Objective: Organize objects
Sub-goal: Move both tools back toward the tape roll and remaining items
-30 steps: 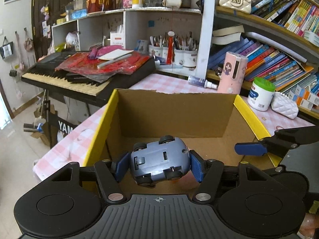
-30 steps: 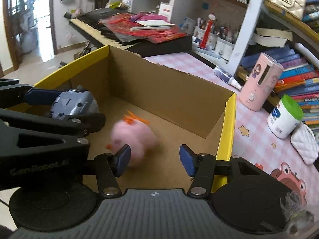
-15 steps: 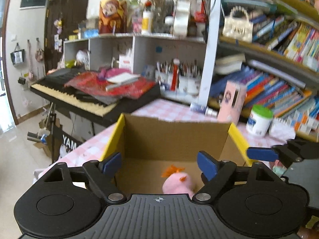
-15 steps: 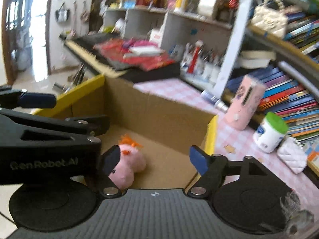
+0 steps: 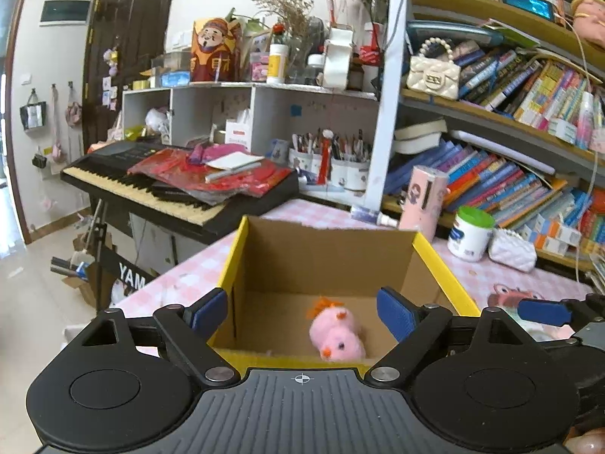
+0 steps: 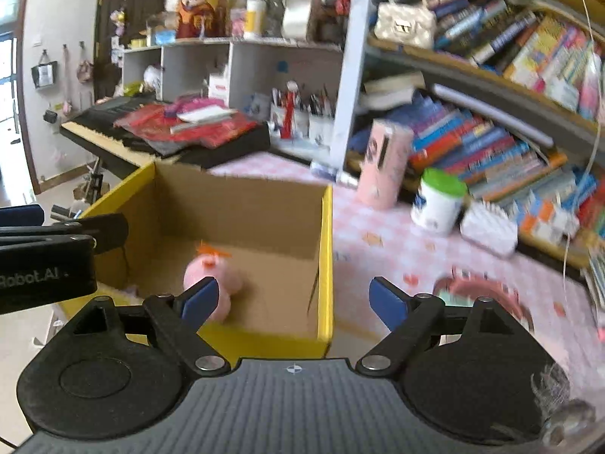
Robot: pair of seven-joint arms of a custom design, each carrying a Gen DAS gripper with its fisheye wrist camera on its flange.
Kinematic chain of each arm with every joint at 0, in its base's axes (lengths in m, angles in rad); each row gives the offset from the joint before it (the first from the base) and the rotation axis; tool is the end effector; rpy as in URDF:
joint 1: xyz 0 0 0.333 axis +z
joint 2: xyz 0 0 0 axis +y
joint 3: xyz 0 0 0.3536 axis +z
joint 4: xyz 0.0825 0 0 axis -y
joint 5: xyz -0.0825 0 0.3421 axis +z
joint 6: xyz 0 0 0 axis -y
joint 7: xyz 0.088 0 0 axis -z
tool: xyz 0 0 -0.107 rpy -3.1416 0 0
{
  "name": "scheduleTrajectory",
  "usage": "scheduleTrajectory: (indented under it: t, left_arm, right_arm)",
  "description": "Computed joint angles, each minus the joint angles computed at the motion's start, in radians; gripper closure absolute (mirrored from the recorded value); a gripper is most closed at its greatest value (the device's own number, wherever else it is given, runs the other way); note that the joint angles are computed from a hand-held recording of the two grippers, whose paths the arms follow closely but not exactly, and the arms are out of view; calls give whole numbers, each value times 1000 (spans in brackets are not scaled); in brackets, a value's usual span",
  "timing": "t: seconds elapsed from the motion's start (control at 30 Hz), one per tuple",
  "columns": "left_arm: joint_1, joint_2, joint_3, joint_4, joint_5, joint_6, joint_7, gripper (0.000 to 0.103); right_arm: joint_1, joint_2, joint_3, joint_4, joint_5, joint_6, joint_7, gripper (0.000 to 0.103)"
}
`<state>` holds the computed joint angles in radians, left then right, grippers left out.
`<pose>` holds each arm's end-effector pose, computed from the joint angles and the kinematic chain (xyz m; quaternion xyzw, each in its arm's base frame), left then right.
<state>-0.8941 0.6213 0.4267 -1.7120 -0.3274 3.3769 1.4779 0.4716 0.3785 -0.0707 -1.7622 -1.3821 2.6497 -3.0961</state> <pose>0.6092 -0.3564 0.4501 -0.5277 0.6653 -0.4446 0.2851 0.5919 0.2865 0.4468 -0.5952 0.6437 -0.3893 0.2825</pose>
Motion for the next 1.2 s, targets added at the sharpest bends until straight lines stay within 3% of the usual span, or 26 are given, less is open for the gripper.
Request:
scheduleTrajectory:
  t: [0.13,0.5,0.63,0.73,0.87,1.2]
  left_arm:
    - [-12,-45,-5,-80,-4,3,20,14]
    - [-162,-160,127,-303,14,-51,-21,8]
    - [-166,-209,104,-377,13,-13,7,8]
    - [-148,-238,60,-414,-2,11,53,8]
    - [-79,-273,-41,-448,-4,32,105,8]
    - [173,-316,-360,-481,43,59,183,7]
  right_arm:
    - [22,-27,18,-51,46,-59,8,14]
    - [89,-72,85,-141,154,-236,17,7]
    - [109,-94,104,-177,155,-264,43,7]
    - [115,-113,118,-207,157,-273,68,6]
    - [124,-141,137,-251,163,-301,119,6]
    - [124,-225,188,-358,215,-411,236,4]
